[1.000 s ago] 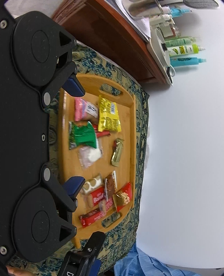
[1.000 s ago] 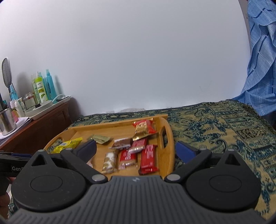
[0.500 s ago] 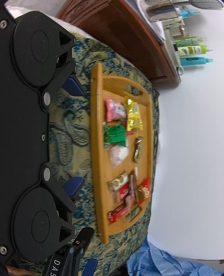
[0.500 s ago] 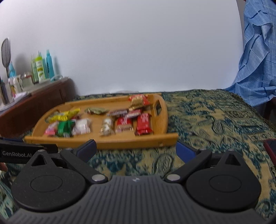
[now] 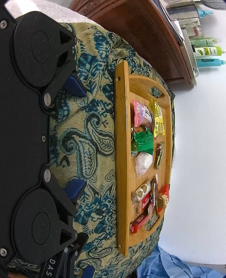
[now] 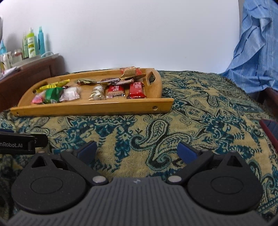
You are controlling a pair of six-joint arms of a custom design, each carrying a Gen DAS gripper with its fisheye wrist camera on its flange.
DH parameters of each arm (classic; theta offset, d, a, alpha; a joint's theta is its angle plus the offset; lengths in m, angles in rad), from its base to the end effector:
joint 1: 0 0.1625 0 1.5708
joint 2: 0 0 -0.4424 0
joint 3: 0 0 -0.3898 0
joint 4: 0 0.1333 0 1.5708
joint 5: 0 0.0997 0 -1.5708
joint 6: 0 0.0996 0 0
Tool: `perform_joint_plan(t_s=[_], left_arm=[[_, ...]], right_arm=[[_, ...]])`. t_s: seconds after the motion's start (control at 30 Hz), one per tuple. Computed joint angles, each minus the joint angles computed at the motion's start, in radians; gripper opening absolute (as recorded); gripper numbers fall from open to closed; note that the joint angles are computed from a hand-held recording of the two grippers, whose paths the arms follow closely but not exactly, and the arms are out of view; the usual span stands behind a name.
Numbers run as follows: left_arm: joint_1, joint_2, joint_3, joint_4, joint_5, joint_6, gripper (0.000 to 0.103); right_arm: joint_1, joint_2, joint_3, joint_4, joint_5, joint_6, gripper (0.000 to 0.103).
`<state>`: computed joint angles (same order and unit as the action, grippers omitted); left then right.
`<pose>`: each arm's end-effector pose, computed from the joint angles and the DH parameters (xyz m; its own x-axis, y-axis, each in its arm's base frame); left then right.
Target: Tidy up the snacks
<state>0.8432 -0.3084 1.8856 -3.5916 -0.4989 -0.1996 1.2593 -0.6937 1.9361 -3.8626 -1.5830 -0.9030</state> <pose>-0.1873 -0.5423 -0.0933 -0.7150 -0.0977 -0.6923 0.4682 0.6684 -0.5779 -0.0587 -0.6134 0.1132 -0.7073 -0.1763 0.6846 -0.6503 0.5421 -0.5322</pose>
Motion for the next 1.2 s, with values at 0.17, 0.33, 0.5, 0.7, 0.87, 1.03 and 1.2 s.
perform_joint_plan(t_s=[0.17,0.33,0.5,0.7,0.87,1.03,1.2], left_arm=[[-0.004,0.012,0.003,-0.033,0.005,0.029,0.103],[-0.004,0.014,0.003,-0.04,0.003,0.027,0.103],[-0.003,0.013,0.004,-0.042,0.0,0.025,0.103],[0.0,0.009,0.006,-0.037,-0.006,0.016,0.103],[-0.002,0.015,0.003,-0.047,-0.001,0.017,0.103],[-0.002,0.015,0.003,-0.043,0.0,0.01,0.103],[-0.001,0.014,0.002,-0.044,-0.001,0.01,0.103]], right_arm=[[0.002,0.019,-0.007,-0.025,-0.001,-0.011,0.103],[0.006,0.03,-0.013,-0.036,-0.005,-0.026,0.103],[0.007,0.031,-0.017,-0.034,-0.006,-0.03,0.103],[0.007,0.032,-0.018,-0.035,-0.007,-0.032,0.103],[0.007,0.033,-0.019,-0.035,-0.007,-0.033,0.103],[0.007,0.032,-0.018,-0.035,-0.006,-0.033,0.103],[0.006,0.032,-0.018,-0.035,-0.005,-0.032,0.103]])
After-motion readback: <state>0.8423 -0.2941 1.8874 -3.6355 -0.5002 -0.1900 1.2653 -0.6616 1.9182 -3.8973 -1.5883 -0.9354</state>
